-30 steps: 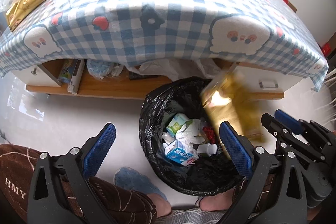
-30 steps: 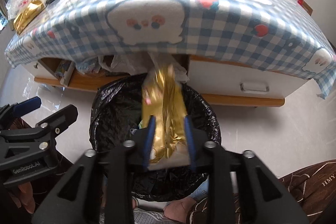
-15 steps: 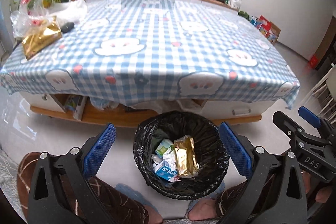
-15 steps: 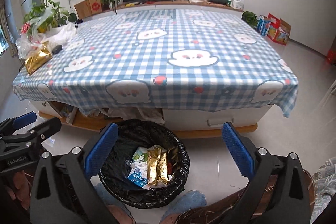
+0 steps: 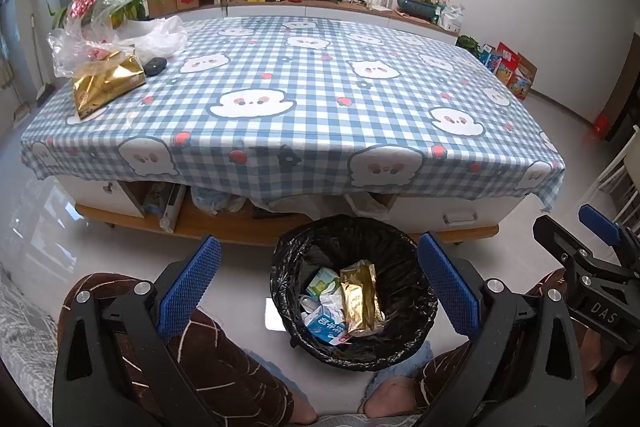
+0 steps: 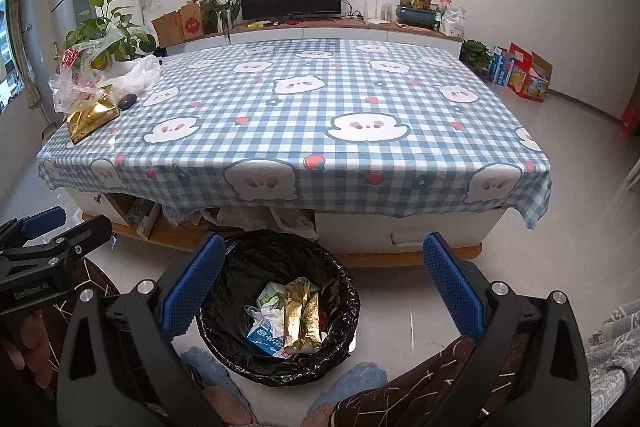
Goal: Collect trash
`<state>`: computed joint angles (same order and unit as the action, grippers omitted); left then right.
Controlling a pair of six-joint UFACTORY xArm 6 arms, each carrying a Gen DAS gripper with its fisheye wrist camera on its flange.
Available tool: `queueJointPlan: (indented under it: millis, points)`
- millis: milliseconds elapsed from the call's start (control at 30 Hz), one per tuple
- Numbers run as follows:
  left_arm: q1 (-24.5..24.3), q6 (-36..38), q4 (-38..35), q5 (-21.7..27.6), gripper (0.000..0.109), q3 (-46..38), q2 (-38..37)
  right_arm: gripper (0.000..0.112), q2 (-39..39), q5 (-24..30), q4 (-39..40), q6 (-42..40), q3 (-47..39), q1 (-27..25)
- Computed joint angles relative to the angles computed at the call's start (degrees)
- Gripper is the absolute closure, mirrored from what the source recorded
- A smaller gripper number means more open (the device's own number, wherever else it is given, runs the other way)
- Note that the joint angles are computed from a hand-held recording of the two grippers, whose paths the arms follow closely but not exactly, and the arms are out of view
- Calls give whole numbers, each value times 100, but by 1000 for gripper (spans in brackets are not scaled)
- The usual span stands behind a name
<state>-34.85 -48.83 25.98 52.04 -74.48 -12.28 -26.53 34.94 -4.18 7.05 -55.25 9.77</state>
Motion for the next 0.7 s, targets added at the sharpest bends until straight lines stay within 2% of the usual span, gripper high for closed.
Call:
queueJointPlan:
  millis: [700]
  points:
    - [5,108,63,58,12,-28,21,17,25,-2,-80,87,10,-41]
